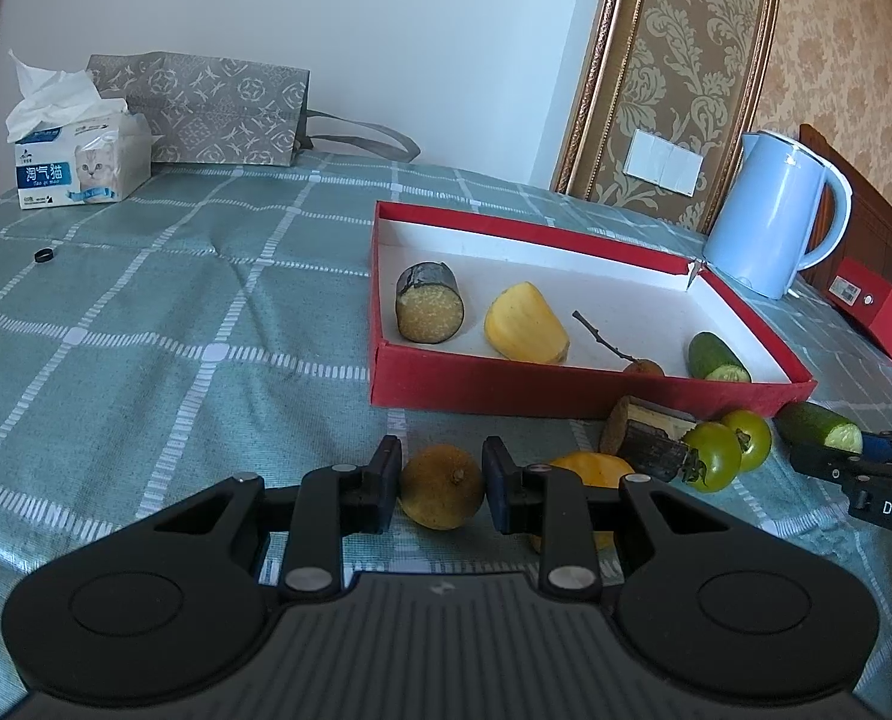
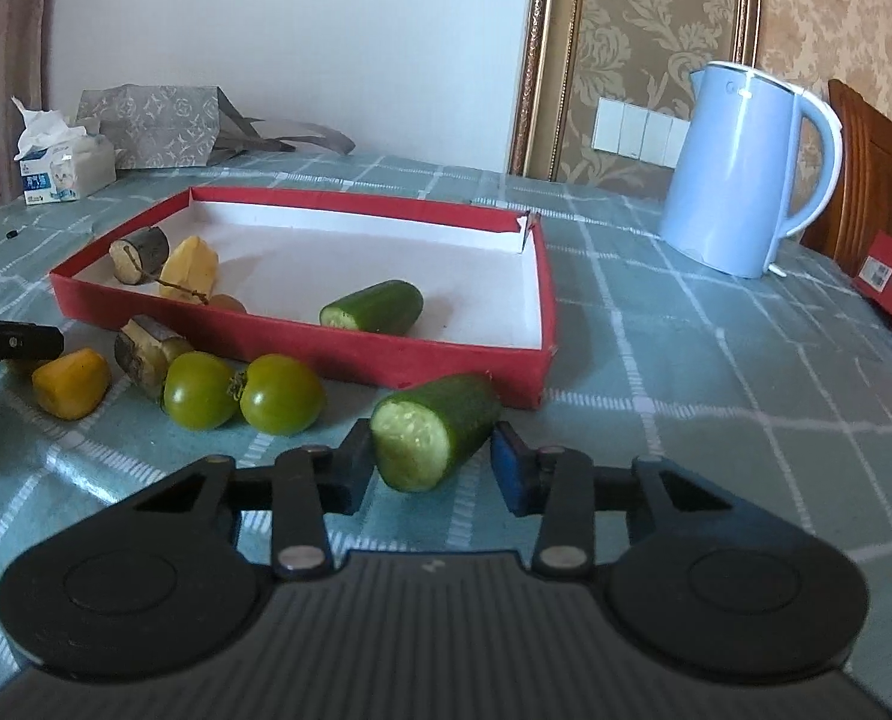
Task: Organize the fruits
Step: 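Lift the cucumber with the right gripper while the left holds the tan fruit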
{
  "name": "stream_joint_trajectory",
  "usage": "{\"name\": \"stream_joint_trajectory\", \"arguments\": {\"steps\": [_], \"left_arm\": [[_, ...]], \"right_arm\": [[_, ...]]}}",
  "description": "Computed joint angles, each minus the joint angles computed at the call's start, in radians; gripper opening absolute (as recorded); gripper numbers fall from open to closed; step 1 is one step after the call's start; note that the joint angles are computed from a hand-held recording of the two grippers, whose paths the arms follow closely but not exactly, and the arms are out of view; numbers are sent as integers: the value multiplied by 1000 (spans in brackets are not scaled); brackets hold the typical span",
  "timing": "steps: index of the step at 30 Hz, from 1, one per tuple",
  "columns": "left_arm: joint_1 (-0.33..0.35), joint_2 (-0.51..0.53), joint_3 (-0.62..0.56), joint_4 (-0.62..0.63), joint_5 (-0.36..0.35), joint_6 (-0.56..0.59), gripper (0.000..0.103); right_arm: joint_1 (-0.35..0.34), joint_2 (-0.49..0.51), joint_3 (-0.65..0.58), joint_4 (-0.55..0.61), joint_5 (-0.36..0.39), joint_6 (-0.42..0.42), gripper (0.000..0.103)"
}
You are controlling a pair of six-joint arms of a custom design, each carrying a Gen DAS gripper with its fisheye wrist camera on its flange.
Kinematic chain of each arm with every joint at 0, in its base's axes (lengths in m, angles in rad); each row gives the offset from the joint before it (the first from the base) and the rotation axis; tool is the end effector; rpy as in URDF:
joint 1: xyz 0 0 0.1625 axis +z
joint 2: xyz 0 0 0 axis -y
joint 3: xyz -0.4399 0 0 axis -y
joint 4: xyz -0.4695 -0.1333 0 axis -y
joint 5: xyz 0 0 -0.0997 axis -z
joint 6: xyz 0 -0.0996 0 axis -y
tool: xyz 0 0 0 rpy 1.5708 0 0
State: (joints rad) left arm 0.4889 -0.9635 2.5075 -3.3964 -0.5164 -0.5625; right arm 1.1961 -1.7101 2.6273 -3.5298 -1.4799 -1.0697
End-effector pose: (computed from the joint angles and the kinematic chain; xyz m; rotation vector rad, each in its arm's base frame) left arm -0.2261 -0.3694 0.0349 0.4124 2.3007 -1.2183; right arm 0.0006 -0.3874 0.2614 0.8401 -2.1431 1.0599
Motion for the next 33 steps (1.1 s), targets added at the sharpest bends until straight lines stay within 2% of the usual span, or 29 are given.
{"name": "stream_joint_trajectory", "arguments": {"steps": [4, 7, 9, 10, 11, 12, 17, 21, 24, 26, 28, 33], "left_arm": [[2, 0, 0, -5, -1, 2, 29], [2, 0, 1, -5, -1, 2, 29], [1, 1, 1, -5, -1, 1, 29], [1, 1, 1, -5, -1, 1, 29], [1, 0, 0, -3, -1, 2, 29], [2, 0, 1, -4, -1, 3, 29], [2, 1, 2, -14, -8, 9, 29], [2, 1, 1, -11, -6, 9, 29], [2, 0, 1, -12, -7, 9, 29], [2, 0, 1, -10, -6, 9, 29], [2, 0, 2, -11, -7, 9, 29], [3, 0, 2, -14, -8, 11, 29]], "right_arm": [[7, 20, -14, 1, -19, 15, 39], [24, 60, -22, -68, -47, 24, 42], [48, 81, -34, -95, -95, 42, 55], [49, 77, -37, -86, -93, 61, 71], [45, 71, -37, -81, -81, 80, 76], [49, 75, -40, -87, -82, 83, 76], [84, 126, -58, -161, -185, 98, 77], [59, 95, -57, -111, -192, 118, 77], [45, 91, -57, -104, -177, 115, 72], [46, 117, -49, -185, -175, 69, 42], [39, 117, -40, -224, -157, 46, 28], [-20, 31, -39, -92, -51, 79, 28]]}}
